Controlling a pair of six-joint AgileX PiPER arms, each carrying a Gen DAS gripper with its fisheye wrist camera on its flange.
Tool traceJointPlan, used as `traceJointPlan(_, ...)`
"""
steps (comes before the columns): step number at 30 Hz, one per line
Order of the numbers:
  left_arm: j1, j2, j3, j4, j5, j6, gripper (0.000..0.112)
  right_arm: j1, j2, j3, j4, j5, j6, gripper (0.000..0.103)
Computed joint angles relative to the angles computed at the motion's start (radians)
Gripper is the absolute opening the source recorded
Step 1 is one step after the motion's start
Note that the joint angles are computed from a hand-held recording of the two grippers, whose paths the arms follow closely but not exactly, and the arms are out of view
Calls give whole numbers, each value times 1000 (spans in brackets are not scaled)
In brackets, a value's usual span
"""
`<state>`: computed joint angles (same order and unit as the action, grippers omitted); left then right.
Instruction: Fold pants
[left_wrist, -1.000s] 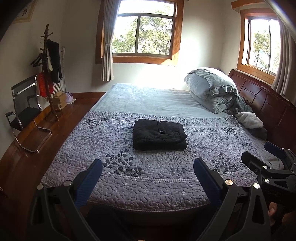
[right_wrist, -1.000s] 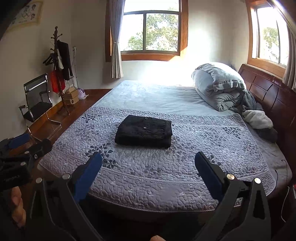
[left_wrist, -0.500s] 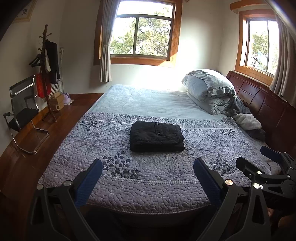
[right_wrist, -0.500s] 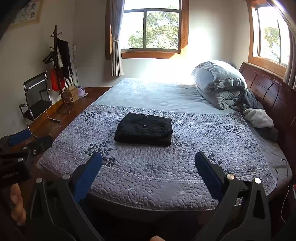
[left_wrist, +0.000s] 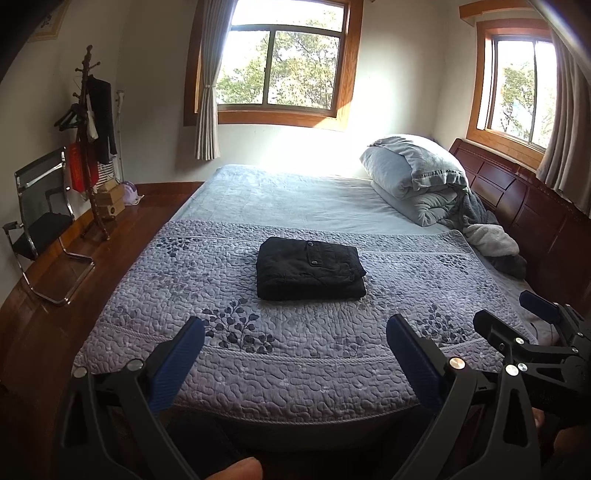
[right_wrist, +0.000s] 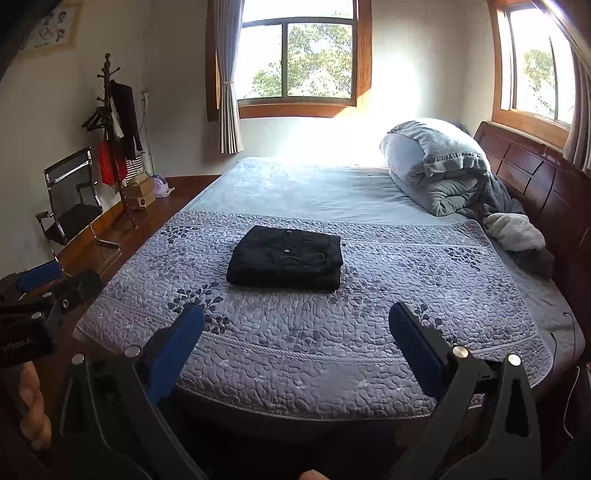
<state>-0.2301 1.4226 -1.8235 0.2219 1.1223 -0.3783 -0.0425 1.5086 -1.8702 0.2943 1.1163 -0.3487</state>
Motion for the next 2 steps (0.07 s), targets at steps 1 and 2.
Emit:
traceJointPlan(1, 2, 0, -1, -8, 0, 3, 99, 2, 1, -2, -3, 1, 2, 100)
traceJointPlan(2, 2, 1, -2, -9, 2, 3, 99, 2, 4, -4, -2, 1, 2, 100)
